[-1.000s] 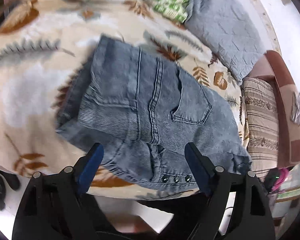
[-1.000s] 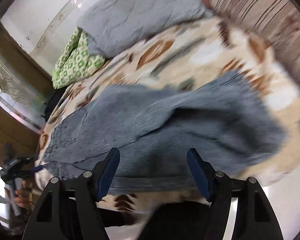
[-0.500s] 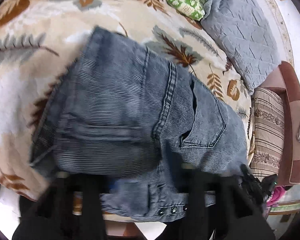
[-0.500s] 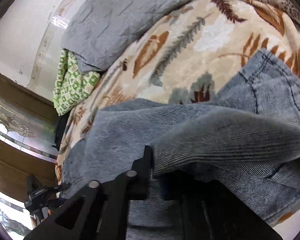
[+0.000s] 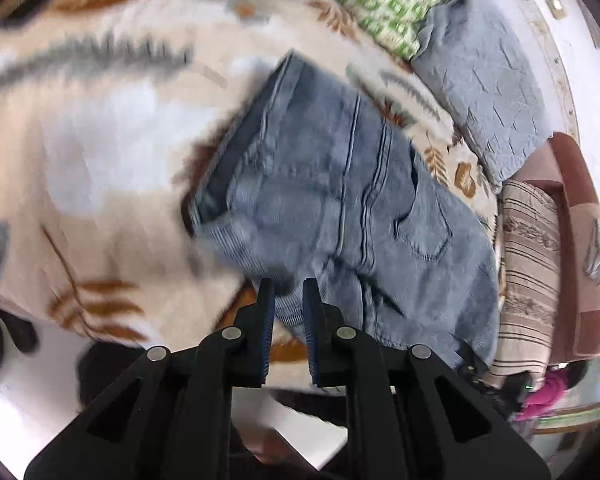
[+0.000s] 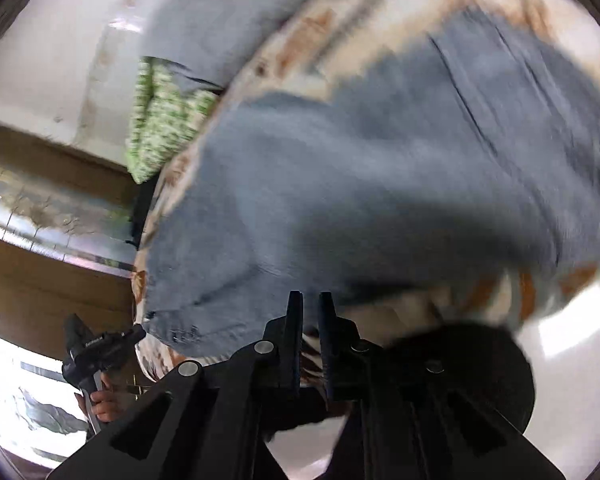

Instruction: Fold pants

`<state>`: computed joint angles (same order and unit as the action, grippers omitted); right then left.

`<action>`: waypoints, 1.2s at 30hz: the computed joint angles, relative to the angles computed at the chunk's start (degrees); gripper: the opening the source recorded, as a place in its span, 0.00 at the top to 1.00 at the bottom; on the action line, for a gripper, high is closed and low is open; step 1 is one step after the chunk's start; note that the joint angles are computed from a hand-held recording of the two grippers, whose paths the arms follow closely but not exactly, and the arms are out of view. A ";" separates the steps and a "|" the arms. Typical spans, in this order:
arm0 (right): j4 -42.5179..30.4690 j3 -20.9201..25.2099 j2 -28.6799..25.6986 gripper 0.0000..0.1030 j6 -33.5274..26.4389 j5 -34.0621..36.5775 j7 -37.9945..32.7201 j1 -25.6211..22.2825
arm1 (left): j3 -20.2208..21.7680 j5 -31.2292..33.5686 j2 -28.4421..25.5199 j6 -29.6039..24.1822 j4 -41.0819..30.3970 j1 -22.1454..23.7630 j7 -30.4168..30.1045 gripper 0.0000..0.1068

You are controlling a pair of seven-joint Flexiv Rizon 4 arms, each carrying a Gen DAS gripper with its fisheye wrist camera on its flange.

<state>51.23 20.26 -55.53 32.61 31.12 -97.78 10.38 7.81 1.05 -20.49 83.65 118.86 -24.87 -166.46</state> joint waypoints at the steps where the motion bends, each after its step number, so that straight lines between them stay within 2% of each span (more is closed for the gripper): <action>1: 0.23 0.05 0.00 0.90 0.25 0.41 0.41 -0.26 | -0.26 -0.29 -0.20 1.69 0.09 -0.06 0.46 0.89; 2: 0.35 0.46 0.04 0.86 0.54 1.22 0.45 -0.85 | 1.35 1.25 -0.18 1.86 -0.74 -1.48 -0.58 0.88; 3: 0.35 1.11 0.12 0.76 0.69 2.23 -0.02 -1.61 | 4.38 3.88 -0.28 1.61 -2.37 -4.05 -2.46 0.86; 4: 0.45 1.53 0.35 0.66 1.19 3.11 -0.60 -2.20 | 5.54 4.61 -0.55 2.09 -3.24 -5.07 -2.78 0.73; 5: 0.82 1.72 0.80 0.46 2.24 3.85 -1.18 -2.55 | 5.34 4.98 -0.85 2.94 -3.97 -4.81 -2.55 0.47; 6: 1.15 1.83 1.16 0.31 3.38 4.49 -1.61 -2.76 | 4.62 4.71 -1.26 3.70 -4.53 -4.11 -1.85 0.34; 7: 1.60 2.10 1.55 0.29 4.91 5.50 -1.95 -3.13 | 5.52 4.64 -2.04 3.56 -5.64 -4.90 -2.30 0.27; 8: 1.64 2.64 1.58 0.29 5.78 6.66 -2.25 -3.64 | 4.99 4.49 -2.75 3.50 -6.52 -4.37 -2.22 0.27; 11: 0.12 3.28 0.53 0.29 5.89 8.73 -1.22 -4.08 | -4.59 -1.80 -4.60 5.32 -6.27 3.86 5.32 0.27; 13: -1.34 3.36 -0.47 0.29 6.34 9.71 -0.21 -3.89 | -8.15 -4.99 -5.79 5.11 -6.47 6.75 8.29 0.27; 15: -2.57 2.88 -1.34 0.29 7.42 9.86 1.21 -3.07 | -9.93 -7.54 -7.23 4.56 -7.52 8.16 10.48 0.28; 16: -3.64 3.03 -2.14 0.29 7.53 10.23 2.13 -2.91 | -9.50 -8.27 -7.77 3.39 -8.47 7.83 11.28 0.39; 17: -4.62 3.29 -2.98 0.32 7.52 10.67 2.85 -2.87 | -7.72 -8.57 -8.00 1.12 -9.69 6.48 11.56 0.65; 18: -5.87 3.25 -3.90 0.40 7.27 10.75 3.96 -2.57 | -5.29 -8.43 -8.01 -2.61 -11.20 4.73 11.75 0.76; 19: -6.84 2.99 -4.62 0.49 7.15 10.54 4.97 -2.19 | -3.03 -7.14 -7.88 -6.30 -12.71 3.30 10.75 0.87; 20: -7.52 2.77 -5.09 0.79 7.09 10.20 5.41 -1.90 | -2.64 -7.29 -7.61 -6.25 -12.51 3.08 10.78 0.89; 21: -8.08 2.91 -5.43 0.96 6.71 10.03 5.21 -1.93 | -2.26 -6.84 -6.87 -4.90 -11.73 2.87 9.91 0.89; 25: -5.77 4.46 -3.15 0.96 7.25 10.97 1.34 -3.67 | 4.71 -0.18 -3.01 -2.47 -10.31 -3.12 3.36 0.91; 28: -3.20 4.74 -1.21 0.94 4.86 11.70 0.04 -5.38 | 9.07 7.07 -0.77 -5.58 -10.81 -7.57 -2.06 0.91; 29: -2.26 4.43 -0.79 0.92 4.06 11.65 -0.07 -5.76 | 8.33 7.78 -0.54 -5.79 -10.13 -7.23 -2.73 0.91; 31: -0.83 2.70 -0.62 0.91 2.94 10.43 1.46 -5.43 | 3.66 5.56 -1.16 -5.77 -8.08 -3.42 -1.56 0.91; 33: -0.48 1.85 -1.41 0.87 3.32 10.29 3.81 -5.25 | -3.85 -0.61 -2.37 -3.26 -4.57 2.83 2.17 0.91; 34: -0.40 1.98 -1.74 0.85 4.12 10.85 4.64 -5.50 | -6.20 -3.73 -3.01 -1.05 -2.78 4.56 3.71 0.91; 36: -0.63 2.60 -2.20 0.73 6.00 12.06 4.99 -6.20 | -6.04 -4.75 -3.20 0.55 -1.97 4.30 4.01 0.90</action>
